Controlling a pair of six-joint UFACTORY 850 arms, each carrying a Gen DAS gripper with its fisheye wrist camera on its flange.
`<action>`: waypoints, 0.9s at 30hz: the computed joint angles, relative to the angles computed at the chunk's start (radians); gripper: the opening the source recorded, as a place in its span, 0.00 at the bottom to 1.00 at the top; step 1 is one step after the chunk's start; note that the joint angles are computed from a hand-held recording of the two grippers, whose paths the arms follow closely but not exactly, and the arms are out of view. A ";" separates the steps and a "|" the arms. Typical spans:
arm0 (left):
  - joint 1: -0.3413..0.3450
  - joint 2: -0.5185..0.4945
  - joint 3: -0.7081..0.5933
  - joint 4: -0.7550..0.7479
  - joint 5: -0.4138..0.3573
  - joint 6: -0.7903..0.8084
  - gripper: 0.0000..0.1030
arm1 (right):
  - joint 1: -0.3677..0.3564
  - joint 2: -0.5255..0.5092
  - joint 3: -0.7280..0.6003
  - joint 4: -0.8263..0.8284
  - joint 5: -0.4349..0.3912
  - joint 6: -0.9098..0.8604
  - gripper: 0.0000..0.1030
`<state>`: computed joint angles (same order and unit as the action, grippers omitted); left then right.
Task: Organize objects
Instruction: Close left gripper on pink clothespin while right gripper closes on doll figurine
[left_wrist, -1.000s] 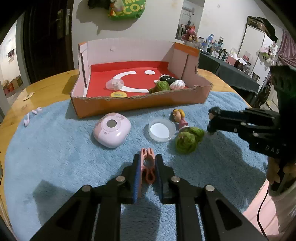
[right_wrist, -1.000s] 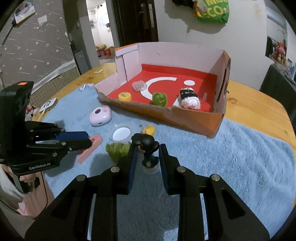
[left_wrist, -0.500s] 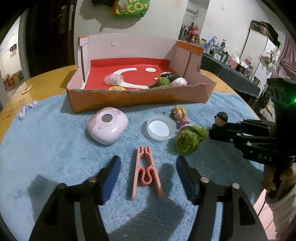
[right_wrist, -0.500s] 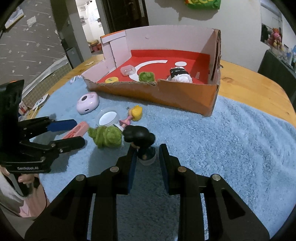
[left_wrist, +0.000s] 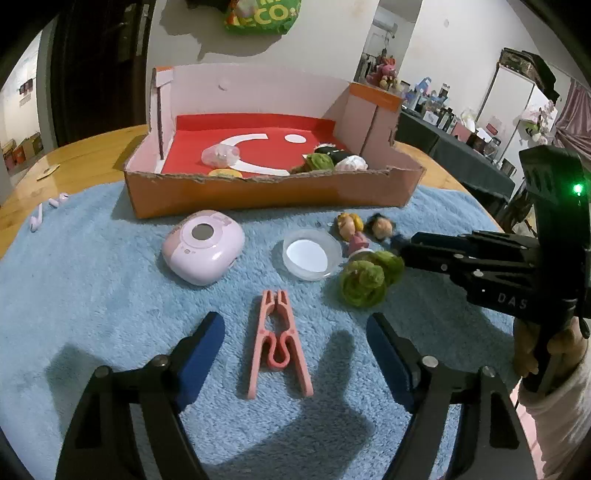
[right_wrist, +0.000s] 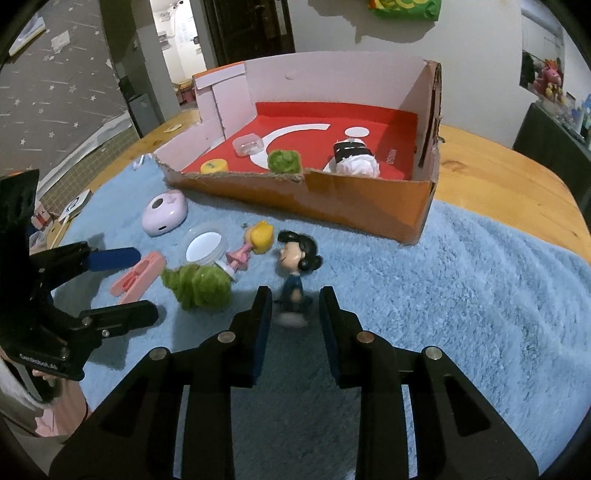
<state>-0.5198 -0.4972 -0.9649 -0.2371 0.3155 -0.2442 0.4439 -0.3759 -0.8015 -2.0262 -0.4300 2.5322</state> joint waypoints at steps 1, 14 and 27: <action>-0.002 -0.001 -0.001 -0.030 0.001 0.029 0.73 | -0.002 -0.002 -0.004 0.003 0.003 -0.006 0.25; -0.007 0.001 0.006 -0.056 0.024 0.059 0.44 | -0.013 -0.049 -0.066 0.144 0.003 -0.167 0.25; -0.007 0.087 0.068 -0.081 0.081 0.099 0.23 | 0.057 0.015 -0.018 0.104 -0.106 -0.133 0.20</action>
